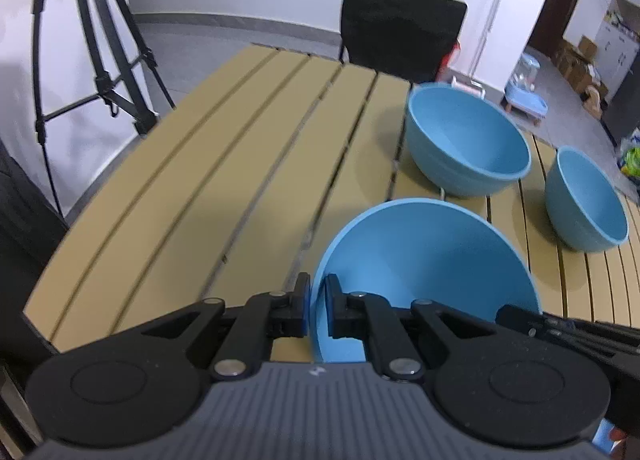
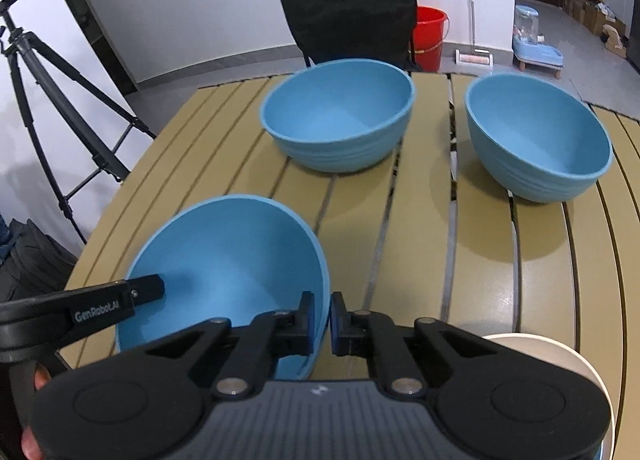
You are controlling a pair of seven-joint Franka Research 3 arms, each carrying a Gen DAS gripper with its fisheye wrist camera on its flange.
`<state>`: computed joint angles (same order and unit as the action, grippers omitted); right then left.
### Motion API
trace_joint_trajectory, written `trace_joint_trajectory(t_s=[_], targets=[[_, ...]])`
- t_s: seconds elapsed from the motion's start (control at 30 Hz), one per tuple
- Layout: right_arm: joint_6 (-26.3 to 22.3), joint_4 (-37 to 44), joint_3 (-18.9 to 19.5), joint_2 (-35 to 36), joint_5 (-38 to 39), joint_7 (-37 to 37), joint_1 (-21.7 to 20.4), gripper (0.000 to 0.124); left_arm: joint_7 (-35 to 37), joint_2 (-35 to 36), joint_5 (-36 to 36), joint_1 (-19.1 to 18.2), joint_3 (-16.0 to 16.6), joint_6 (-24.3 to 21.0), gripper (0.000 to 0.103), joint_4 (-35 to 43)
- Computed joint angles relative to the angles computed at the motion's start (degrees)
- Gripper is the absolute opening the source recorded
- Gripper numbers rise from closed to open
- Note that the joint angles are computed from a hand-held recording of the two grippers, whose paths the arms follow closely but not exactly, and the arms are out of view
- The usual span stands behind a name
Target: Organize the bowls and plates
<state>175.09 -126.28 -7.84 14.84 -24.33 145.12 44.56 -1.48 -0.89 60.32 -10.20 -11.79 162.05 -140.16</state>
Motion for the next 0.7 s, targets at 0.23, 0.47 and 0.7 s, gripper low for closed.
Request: trace_joint_trajectory(t_s=[0.23,0.47,0.7], targets=[[-1.5,2.7,1.3,0.3,-1.7,1.4,1.5,0.007,-0.5,-6.7,0.0,2.7,0.0,0.5,0.009,-5.6],[-3.7,7.3,3.6,2.9,-1.4,1.0,2.5,0.007,-0.5,-10.6,-0.1,6.9,-0.6,1.9,0.009,-10.2],[-5.1,10.6,3.6,5.7,-0.2,0.1,4.2,0.007,-1.8,-10.7,1.0,9.6,-1.4,2.9,0.009,-11.9]])
